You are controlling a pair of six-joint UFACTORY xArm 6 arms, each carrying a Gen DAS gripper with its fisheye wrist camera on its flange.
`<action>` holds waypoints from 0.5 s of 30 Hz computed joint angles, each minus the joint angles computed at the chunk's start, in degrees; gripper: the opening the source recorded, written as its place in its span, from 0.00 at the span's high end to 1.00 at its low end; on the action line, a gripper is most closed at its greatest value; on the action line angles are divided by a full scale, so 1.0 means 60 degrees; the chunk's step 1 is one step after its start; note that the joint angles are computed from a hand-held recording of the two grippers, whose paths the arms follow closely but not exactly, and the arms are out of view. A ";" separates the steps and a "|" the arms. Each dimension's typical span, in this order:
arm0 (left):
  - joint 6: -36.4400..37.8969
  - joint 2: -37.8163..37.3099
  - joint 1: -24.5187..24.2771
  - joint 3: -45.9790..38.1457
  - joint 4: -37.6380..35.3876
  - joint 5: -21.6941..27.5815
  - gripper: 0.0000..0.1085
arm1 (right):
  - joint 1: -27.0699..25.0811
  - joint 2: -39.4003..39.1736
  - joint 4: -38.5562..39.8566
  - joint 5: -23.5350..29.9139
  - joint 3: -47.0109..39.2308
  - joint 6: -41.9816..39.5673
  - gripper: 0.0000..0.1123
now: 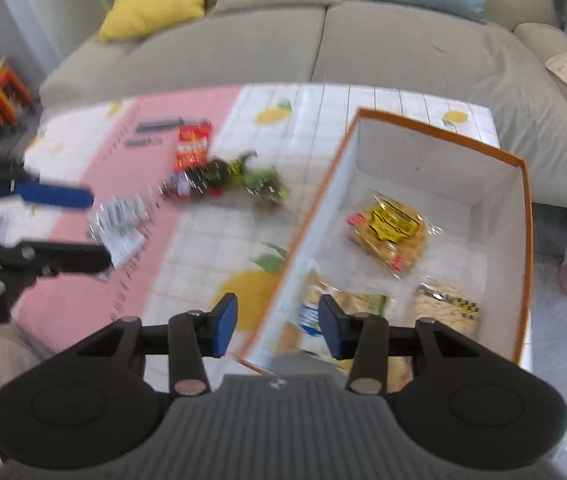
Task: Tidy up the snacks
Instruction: 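Withdraw both tools from the box back toward the table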
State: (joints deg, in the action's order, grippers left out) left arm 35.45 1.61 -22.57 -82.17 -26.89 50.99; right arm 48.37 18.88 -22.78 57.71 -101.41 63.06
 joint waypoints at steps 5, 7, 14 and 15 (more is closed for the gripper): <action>-0.0593 -0.0896 0.0641 0.1443 -0.0074 -0.1017 0.40 | 0.0607 0.0893 -0.1578 -0.0156 -0.1066 0.1940 0.56; -0.0725 -0.1153 0.0883 0.1922 -0.0195 -0.1367 0.42 | 0.0833 0.1339 -0.2141 -0.0190 -0.1559 0.2797 0.53; -0.0856 -0.1995 0.1787 0.3386 -0.0947 -0.2084 0.48 | 0.1785 0.3554 -0.3714 0.1277 -0.4643 0.4160 0.50; -0.0833 -0.2060 0.1860 0.3514 -0.1006 -0.2142 0.48 | 0.1909 0.4005 -0.3847 0.1622 -0.5329 0.4148 0.50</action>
State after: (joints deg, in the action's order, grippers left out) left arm 30.45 -10.74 -11.41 -61.09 -32.92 38.14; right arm 59.82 42.91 -45.86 67.44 -133.38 87.94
